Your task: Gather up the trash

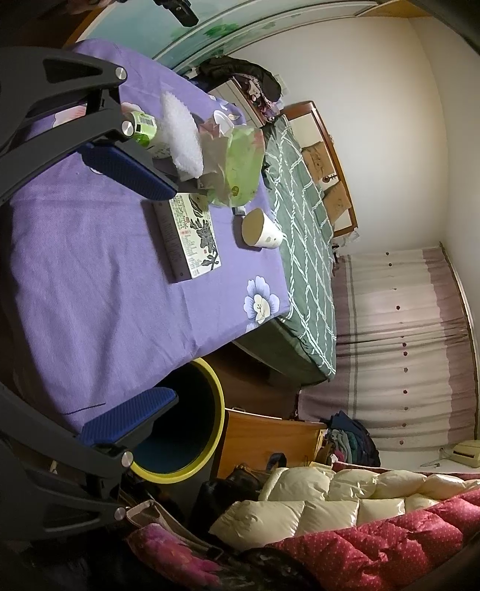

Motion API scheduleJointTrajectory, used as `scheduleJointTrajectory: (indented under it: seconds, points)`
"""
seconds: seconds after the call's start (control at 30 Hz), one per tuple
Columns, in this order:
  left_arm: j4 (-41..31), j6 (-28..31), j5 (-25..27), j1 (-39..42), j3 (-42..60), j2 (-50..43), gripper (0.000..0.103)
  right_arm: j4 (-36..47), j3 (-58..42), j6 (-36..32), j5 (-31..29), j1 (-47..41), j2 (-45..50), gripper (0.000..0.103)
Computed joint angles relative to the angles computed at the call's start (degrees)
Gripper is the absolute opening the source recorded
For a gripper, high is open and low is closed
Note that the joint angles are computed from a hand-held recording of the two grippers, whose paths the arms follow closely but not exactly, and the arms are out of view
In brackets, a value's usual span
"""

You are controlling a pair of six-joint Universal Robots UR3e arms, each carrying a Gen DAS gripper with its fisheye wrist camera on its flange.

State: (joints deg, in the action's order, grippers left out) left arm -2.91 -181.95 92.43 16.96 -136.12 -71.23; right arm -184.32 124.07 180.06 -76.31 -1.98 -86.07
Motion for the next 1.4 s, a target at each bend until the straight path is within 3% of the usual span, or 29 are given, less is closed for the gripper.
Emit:
scheduleJointTrajectory:
  seconds: [0.47, 1.4]
  points:
    - [0.05, 1.36, -2.96, 2.54, -2.22, 1.54, 0.099, 0.36, -0.67, 0.09, -0.52, 1.02, 0.67, 0.097]
    - [-0.02, 1.25, -2.57, 2.24, -2.57, 1.87, 0.099, 0.48, -0.56, 0.34, -0.63, 1.59, 0.85, 0.097]
